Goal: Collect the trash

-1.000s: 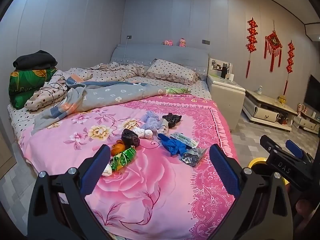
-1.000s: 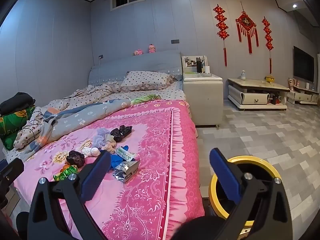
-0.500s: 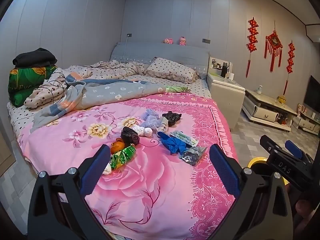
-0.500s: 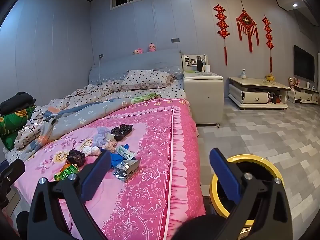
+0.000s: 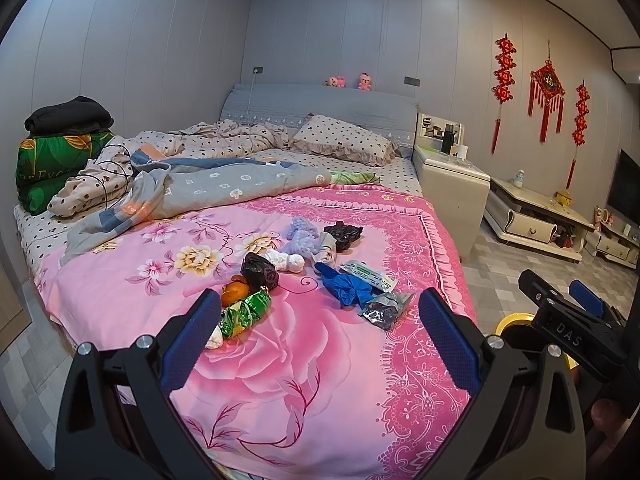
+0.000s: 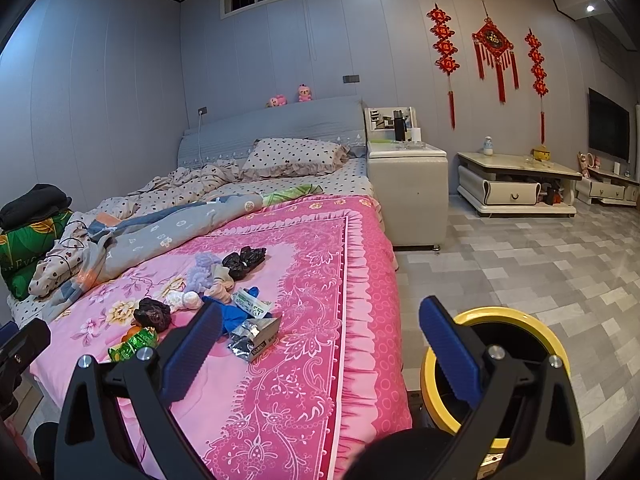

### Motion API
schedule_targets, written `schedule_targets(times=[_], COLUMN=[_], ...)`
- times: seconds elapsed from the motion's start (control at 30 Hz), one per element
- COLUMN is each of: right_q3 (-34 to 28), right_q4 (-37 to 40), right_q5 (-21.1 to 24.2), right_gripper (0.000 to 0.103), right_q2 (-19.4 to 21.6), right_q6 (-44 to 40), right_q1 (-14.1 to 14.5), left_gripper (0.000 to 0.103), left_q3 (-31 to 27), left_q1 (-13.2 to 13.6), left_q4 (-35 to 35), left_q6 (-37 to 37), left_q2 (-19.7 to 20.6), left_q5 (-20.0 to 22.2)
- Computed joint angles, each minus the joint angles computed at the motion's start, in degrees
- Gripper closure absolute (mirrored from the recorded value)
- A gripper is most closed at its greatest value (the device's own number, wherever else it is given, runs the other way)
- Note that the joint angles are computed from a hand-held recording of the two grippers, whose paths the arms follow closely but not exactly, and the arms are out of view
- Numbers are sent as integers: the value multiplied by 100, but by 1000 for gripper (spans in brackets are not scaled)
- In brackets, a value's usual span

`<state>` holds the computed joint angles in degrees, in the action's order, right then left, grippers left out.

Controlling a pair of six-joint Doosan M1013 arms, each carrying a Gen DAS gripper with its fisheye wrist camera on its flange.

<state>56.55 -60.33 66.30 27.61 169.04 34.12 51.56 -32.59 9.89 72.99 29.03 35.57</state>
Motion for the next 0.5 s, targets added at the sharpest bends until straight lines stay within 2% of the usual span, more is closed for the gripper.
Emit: schedule_targets(times=[0.5], right_q3=[-9], right_q4=[19], right_q5=[6], right_gripper=[8], right_q2=[-5], right_q6=[-18], right_q1=[-5], left_gripper=[8], left_q3=[-8], left_q1=[1], left_q4=[-6], left_q6=[9], left_q2=[2], left_q5=[9])
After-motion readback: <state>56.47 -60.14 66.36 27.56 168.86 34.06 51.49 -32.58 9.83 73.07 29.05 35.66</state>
